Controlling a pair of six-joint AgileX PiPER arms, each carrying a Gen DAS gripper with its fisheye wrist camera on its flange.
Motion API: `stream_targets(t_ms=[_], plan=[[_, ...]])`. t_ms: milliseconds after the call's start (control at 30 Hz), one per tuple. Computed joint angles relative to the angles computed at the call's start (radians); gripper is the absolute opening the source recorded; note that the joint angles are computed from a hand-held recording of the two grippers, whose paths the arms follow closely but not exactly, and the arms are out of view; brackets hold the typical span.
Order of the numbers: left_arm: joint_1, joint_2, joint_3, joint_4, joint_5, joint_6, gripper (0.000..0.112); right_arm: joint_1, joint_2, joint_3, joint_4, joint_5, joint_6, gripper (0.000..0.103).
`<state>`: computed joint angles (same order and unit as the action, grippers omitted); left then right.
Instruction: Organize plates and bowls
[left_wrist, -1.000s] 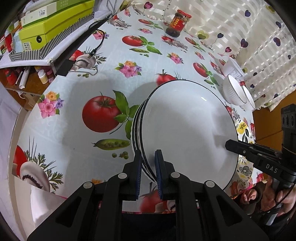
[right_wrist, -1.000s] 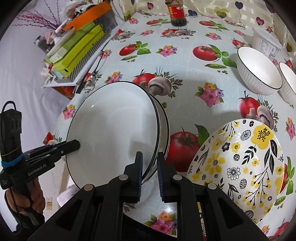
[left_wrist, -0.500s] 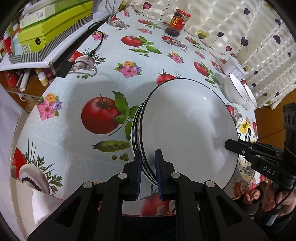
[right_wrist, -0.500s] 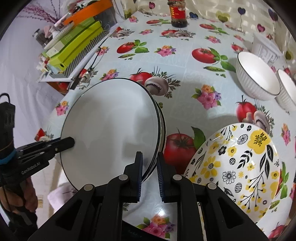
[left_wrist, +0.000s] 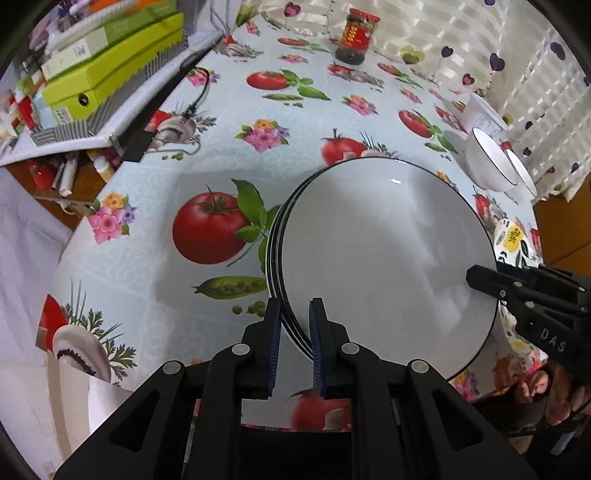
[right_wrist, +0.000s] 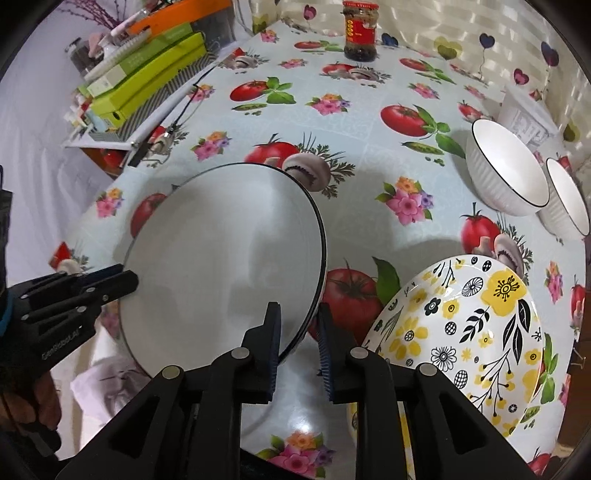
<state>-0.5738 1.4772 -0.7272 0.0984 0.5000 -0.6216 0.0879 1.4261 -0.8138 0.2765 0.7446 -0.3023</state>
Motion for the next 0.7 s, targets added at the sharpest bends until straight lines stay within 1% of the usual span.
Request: stream_targets(t_ms=[67,167,200,233,267,300,333,367,433,500,533,567,667,700], plan=[[-0.008,0.004,-0.006,0.022,0.007,-0.023,0.015,-0.008,-0.001,0.005,0.016,-0.006,-0.015,0.019],[0.011,-0.006,0.015,-0.008,-0.024,0.011,0.015,0.001,-0.008,0.014,0.014,-0.019,-0.02,0.021],[0.028,-0.013,0.028,-0.049,-0.042,0.054,0.015,0.0,-0.011,0.02,0.02,-0.027,-0.034,0.022],[0.044,-0.017,0.038,-0.091,-0.058,0.093,0.015,-0.002,-0.009,0.024,0.019,-0.037,-0.048,0.027],[0.065,-0.021,0.051,-0.155,-0.076,0.153,0.016,0.004,-0.013,0.031,0.006,-0.046,-0.032,0.037],[0.094,-0.027,0.07,-0.242,-0.099,0.233,0.016,-0.003,-0.014,0.037,0.007,-0.055,-0.031,0.04],[0.103,-0.034,0.08,-0.289,-0.107,0.274,0.016,-0.029,-0.018,0.047,0.038,-0.061,-0.061,0.043],[0.114,-0.042,0.093,-0.331,-0.121,0.313,0.016,-0.044,-0.028,0.057,0.065,-0.064,-0.086,0.043],[0.112,-0.053,0.106,-0.336,-0.137,0.306,0.016,-0.078,-0.066,0.086,0.114,-0.081,-0.131,0.042],[0.105,-0.058,0.109,-0.311,-0.146,0.276,0.016,-0.092,-0.107,0.111,0.151,-0.101,-0.17,0.031],[0.101,-0.059,0.109,-0.287,-0.151,0.252,0.016,-0.101,-0.112,0.114,0.187,-0.093,-0.209,0.02],[0.1,-0.057,0.105,-0.27,-0.152,0.234,0.016,-0.098,-0.116,0.117,0.197,-0.094,-0.218,0.014],[0.111,-0.057,0.1,-0.309,-0.154,0.28,0.016,-0.027,-0.133,0.137,0.112,-0.168,-0.133,0.011],[0.108,-0.06,0.098,-0.301,-0.155,0.276,0.016,-0.021,-0.133,0.141,0.115,-0.183,-0.133,0.011]])
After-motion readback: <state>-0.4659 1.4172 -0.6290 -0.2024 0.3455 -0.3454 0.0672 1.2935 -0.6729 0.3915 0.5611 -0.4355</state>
